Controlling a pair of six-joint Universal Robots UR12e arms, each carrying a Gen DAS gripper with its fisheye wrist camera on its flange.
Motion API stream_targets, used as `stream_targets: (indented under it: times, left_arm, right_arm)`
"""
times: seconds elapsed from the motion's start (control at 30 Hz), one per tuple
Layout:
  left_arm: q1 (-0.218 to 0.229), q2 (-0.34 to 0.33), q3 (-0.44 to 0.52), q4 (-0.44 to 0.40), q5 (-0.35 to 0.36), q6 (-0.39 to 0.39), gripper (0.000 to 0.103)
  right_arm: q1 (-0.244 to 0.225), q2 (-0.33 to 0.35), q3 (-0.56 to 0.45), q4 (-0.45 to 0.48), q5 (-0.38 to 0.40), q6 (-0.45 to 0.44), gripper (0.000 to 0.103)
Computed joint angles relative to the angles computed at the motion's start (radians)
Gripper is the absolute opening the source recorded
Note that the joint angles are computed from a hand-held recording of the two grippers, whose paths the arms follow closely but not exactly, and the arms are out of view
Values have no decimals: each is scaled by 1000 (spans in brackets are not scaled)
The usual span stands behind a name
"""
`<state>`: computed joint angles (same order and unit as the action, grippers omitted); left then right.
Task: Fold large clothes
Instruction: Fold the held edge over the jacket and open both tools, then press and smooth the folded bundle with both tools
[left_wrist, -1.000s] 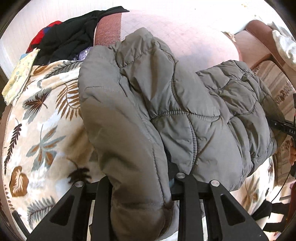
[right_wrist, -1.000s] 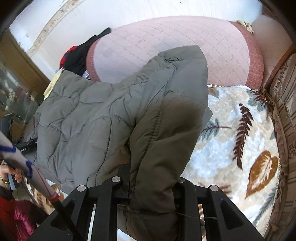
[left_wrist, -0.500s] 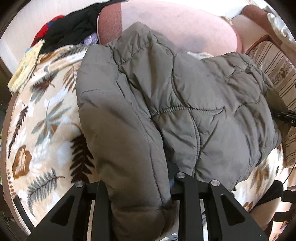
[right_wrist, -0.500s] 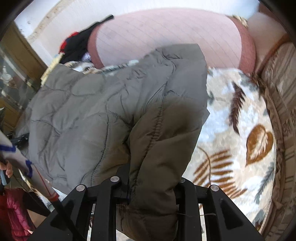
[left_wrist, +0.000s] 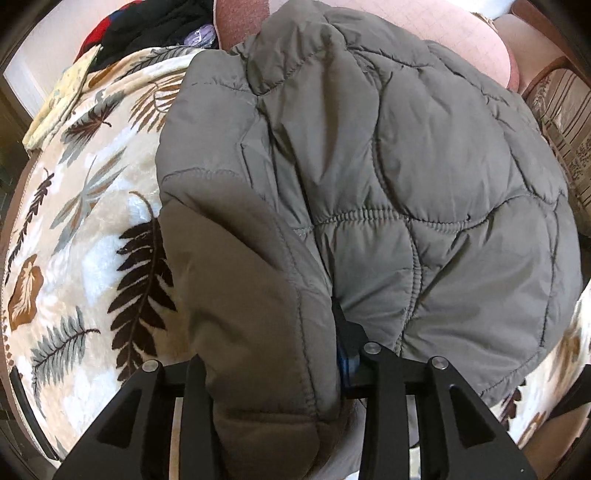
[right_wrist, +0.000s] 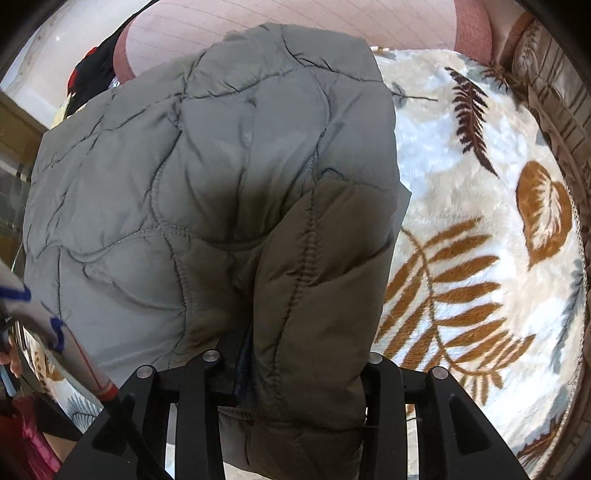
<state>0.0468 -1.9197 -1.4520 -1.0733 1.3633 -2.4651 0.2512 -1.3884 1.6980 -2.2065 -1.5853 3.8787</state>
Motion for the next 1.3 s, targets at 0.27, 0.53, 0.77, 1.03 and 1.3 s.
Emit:
stream_targets:
  times: [0.27,0.53,0.77,1.03,1.3]
  left_arm:
    - [3,12,-25,37,-9,-28,37]
    - [17,38,-59,101,-9,-66,61]
    - [38,78,-80,140,-14,-88,78]
    - [36,124,-69,149,-118,-106,81]
    - [-64,85,-53,108,-73,-106,81]
  right_arm:
    - [-18,-17,49,-67,32,58,44]
    - [17,-25,16,38,-115,84,88]
    - [19,-75,44,28,-124,100,89]
    - [60,-91,0,43,-198,111,93]
    - [85,-5,-94,-12,-183,49,94]
